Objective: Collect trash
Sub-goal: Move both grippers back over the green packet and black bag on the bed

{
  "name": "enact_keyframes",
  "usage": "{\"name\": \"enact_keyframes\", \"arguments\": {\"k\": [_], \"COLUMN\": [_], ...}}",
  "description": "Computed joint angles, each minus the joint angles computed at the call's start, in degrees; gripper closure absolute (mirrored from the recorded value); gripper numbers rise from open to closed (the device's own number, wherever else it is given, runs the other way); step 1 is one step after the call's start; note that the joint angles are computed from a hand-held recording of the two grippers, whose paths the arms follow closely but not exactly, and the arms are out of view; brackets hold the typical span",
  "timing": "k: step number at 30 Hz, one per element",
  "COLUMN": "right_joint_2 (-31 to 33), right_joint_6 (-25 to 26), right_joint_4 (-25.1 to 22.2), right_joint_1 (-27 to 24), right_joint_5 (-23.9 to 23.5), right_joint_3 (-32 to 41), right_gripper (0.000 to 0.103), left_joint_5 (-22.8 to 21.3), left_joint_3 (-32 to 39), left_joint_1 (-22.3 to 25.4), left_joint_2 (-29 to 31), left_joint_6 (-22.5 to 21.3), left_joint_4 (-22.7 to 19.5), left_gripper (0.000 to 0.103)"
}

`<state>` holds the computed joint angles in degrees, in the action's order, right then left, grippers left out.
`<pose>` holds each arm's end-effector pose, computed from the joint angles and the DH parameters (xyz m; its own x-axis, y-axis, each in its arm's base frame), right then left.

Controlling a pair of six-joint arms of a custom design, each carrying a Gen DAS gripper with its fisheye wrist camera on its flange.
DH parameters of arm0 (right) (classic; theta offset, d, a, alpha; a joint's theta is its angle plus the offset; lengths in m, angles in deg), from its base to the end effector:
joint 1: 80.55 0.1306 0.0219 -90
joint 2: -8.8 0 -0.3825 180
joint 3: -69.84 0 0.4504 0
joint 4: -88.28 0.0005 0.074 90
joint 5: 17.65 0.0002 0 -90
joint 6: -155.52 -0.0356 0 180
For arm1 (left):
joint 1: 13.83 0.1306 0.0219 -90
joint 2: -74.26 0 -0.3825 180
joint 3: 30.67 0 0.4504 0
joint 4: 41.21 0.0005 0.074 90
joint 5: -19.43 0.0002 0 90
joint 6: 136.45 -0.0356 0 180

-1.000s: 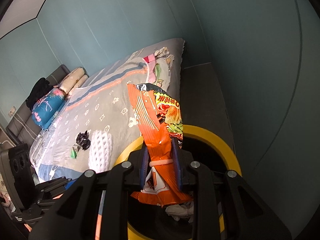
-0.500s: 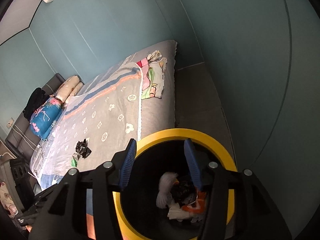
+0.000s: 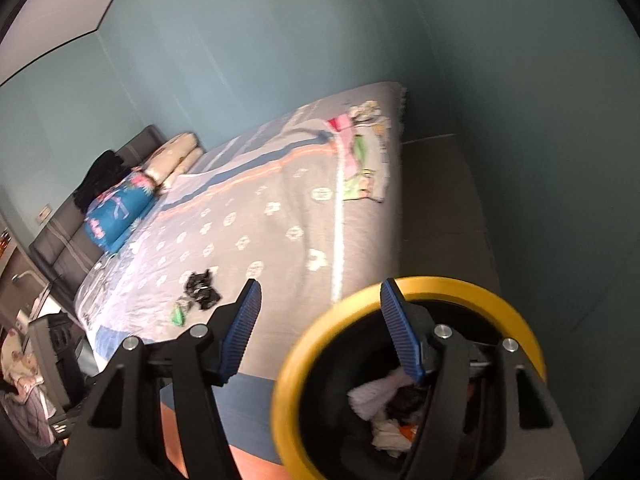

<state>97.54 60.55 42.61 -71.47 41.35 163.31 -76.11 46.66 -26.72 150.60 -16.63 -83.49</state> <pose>0.5316 0.1030 0.4815 -0.6896 -0.0350 -0.7233 -0.4614 0.7910 0.4017 0.4530 -0.1006 0.4377 -0.6333 -0.3628 -0.6836 -0.1886 0.9290 -0.3184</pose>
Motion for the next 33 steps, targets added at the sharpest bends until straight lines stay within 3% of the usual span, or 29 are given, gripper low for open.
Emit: {"name": "enact_keyframes", "arguments": {"k": [10,16,25,33], "right_joint_2": [4.56,10.96,19.05,33.44], "right_joint_6": [0.78,0.3,2.51,6.79], "right_joint_4": [-1.52,-5.22,-8.74,-19.13], "right_joint_1": [8.29,13.05,19.11,25.07], "right_joint_5": [-1.13,-1.0,1.81,4.64], "right_joint_3": [6.31,13.22,20.98,38.34], "right_gripper": [0.043,0.042,0.042,0.042], "left_joint_5": [-0.95,-0.87,3.86,6.44], "left_joint_3": [-4.47,-6.66,-8.24,-7.48], "left_joint_1": [7.35,13.13,21.93,27.35], "left_joint_2": [-4.72,-6.79,-5.66,-0.4], "left_joint_6": [-0.21,-1.31,-2.42,-5.75], "left_joint_4": [-0.48,-1.02,-0.33,1.5], "left_gripper": [0.016,0.014,0.014,0.014]}}
